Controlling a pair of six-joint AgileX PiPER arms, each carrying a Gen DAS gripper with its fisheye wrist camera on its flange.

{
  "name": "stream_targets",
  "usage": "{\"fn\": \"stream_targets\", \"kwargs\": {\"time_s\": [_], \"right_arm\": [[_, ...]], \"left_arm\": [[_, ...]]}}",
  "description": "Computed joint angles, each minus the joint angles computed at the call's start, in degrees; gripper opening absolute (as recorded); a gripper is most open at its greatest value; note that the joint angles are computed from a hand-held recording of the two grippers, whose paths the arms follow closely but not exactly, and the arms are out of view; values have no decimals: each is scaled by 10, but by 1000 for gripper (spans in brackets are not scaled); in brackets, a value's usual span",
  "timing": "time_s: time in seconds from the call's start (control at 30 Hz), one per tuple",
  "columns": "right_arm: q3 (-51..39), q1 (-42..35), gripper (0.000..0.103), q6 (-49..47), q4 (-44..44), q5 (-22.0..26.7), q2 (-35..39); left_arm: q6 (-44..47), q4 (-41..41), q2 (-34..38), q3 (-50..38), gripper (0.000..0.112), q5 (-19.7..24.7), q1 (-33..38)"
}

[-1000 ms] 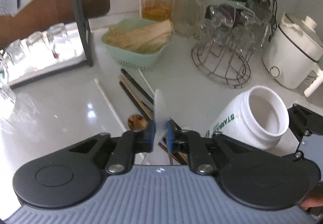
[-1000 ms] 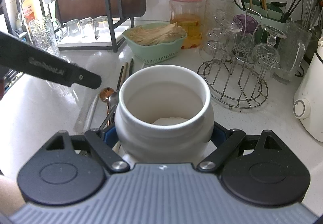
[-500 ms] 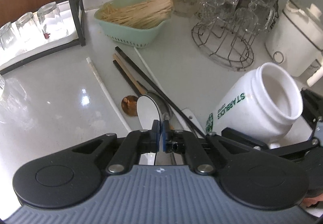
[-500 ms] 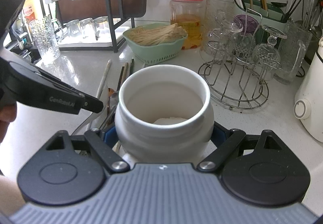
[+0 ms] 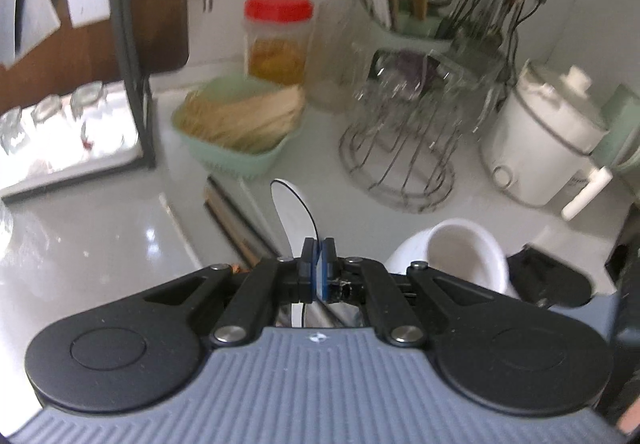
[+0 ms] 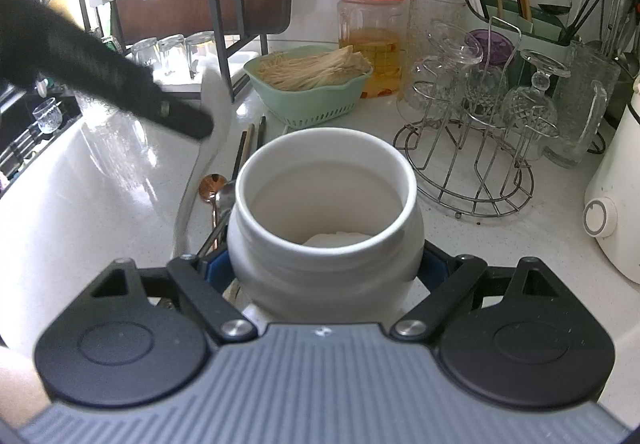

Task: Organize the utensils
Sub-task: 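Carry the spoon over the mug held by the right gripper and release it inside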

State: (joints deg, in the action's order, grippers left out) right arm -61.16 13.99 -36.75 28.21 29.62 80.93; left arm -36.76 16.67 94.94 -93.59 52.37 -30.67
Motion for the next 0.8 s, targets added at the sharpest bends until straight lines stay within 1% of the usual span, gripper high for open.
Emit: {"fn": "stream_targets", "kwargs": {"time_s": [0.53, 0.8], "right_arm": [[6, 1, 91, -7, 8, -9, -1], [6, 1, 91, -8, 9, -9, -2]], "left_arm": [[27, 18, 6, -131, 2, 34, -33], [50, 33, 41, -227, 2, 43, -59]]}}
